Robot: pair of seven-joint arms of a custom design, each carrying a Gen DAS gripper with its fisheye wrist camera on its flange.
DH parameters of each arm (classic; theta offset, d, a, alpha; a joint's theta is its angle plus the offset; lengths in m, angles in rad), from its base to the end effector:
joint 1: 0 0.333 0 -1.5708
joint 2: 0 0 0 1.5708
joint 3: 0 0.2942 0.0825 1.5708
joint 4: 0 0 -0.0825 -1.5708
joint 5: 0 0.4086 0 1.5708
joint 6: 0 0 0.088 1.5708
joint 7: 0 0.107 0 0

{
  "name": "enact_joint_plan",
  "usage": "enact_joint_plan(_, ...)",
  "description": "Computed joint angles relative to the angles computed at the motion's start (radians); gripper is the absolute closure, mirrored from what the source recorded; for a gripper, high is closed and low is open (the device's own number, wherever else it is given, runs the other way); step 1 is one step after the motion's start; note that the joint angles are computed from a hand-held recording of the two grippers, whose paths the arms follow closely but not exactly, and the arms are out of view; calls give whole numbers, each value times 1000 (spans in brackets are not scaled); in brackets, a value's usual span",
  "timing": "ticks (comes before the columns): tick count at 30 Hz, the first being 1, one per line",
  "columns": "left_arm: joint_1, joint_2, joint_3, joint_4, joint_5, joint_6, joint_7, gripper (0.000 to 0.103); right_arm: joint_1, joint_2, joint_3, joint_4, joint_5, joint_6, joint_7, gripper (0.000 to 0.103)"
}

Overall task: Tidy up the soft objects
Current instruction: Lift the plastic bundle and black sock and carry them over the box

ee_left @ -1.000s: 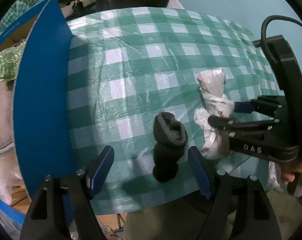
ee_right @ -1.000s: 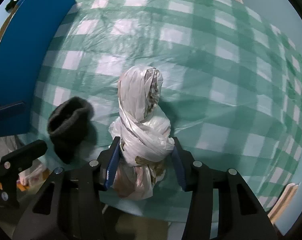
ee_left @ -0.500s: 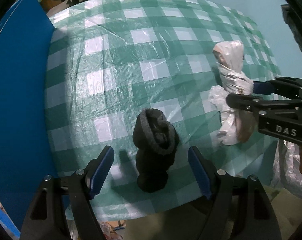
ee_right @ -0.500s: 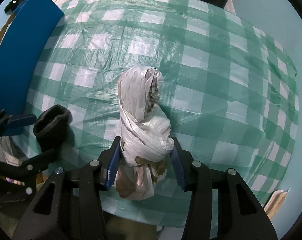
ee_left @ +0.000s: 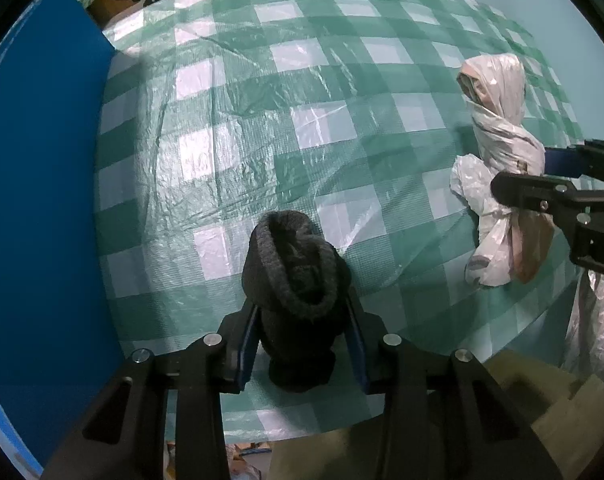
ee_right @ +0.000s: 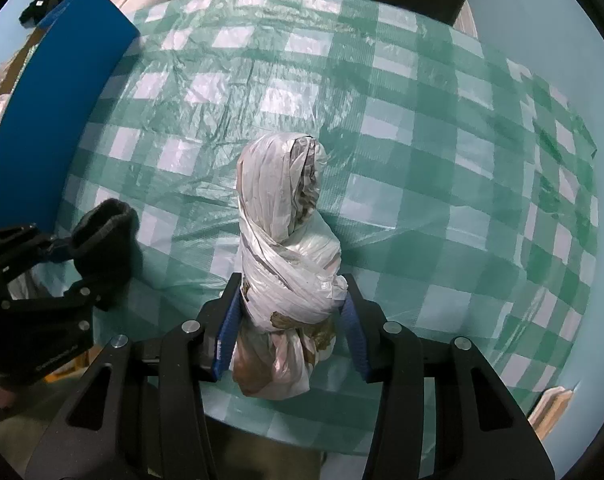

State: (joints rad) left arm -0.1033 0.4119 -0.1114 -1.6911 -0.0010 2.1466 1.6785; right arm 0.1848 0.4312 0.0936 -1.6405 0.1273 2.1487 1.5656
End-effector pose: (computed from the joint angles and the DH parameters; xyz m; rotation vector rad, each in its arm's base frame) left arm 0.6656 -0.1388 0.3318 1.8472 -2.5357 0.1011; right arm 0.6657 0.1892 0.3437 -2.3210 1.8822 0.1061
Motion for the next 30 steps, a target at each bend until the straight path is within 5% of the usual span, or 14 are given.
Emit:
enact_joint_plan(16, 15, -95, 3, -21, 11, 45, 1, 65, -1, -20, 0, 96, 5, -48, -35, 58)
enact_joint_plan(30, 53, -92, 7, 108, -31, 24, 42, 65, 19, 43, 3, 297, 2, -123, -54, 58)
